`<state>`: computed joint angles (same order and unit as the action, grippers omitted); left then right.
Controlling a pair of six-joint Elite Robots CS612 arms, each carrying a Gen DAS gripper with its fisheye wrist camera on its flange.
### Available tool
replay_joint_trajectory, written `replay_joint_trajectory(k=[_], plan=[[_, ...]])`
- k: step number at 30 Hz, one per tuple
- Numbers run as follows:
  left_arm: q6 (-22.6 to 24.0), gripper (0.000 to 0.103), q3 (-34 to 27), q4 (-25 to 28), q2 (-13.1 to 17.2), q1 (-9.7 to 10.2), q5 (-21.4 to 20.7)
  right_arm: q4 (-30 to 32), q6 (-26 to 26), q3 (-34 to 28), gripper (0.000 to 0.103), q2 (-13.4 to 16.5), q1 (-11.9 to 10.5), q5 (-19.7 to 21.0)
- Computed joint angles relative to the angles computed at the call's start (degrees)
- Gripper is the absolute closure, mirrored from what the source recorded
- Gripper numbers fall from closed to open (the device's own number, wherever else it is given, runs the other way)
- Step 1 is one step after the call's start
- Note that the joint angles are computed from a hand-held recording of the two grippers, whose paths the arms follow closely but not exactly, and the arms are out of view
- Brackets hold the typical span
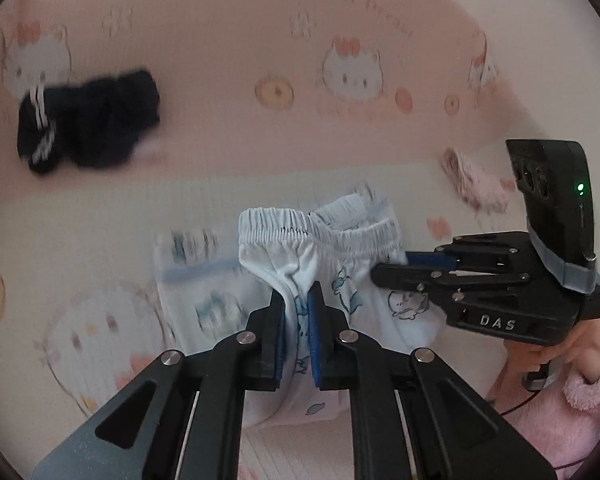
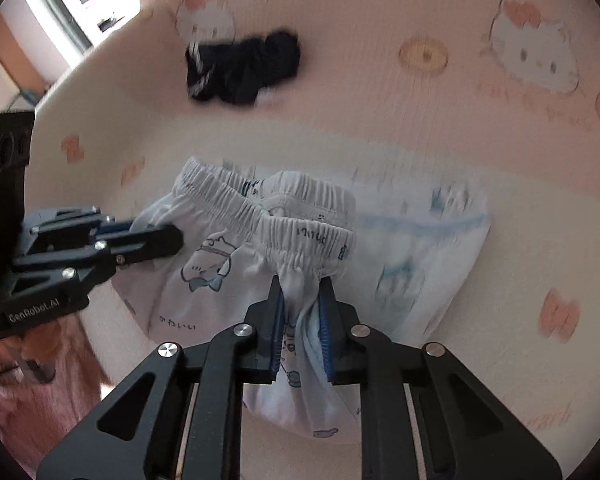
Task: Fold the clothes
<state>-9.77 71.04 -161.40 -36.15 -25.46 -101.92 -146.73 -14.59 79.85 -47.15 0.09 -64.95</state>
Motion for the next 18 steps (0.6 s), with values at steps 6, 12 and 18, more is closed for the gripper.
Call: replay_joint_trajectory(k=[6, 12, 18], plan=[[-2.8, 0.089, -12.6, 13.9, 7.3, 1.51, -1.5, 5.7, 3.6, -8.9, 0.066, 5.3, 0.8, -5.0], [-3.7, 0.065, -10.1, 11.9, 5.9, 2.02, 0.1, 3.5, 9.3, -7.5, 0.059, 4.9, -0.4, -3.3], [-13.6, 0.039, 2.2, 4.6, 0.1, 2.97, -1.3, -4.8, 16.2, 3.7, 0.042, -1.7, -2.8, -3.5]])
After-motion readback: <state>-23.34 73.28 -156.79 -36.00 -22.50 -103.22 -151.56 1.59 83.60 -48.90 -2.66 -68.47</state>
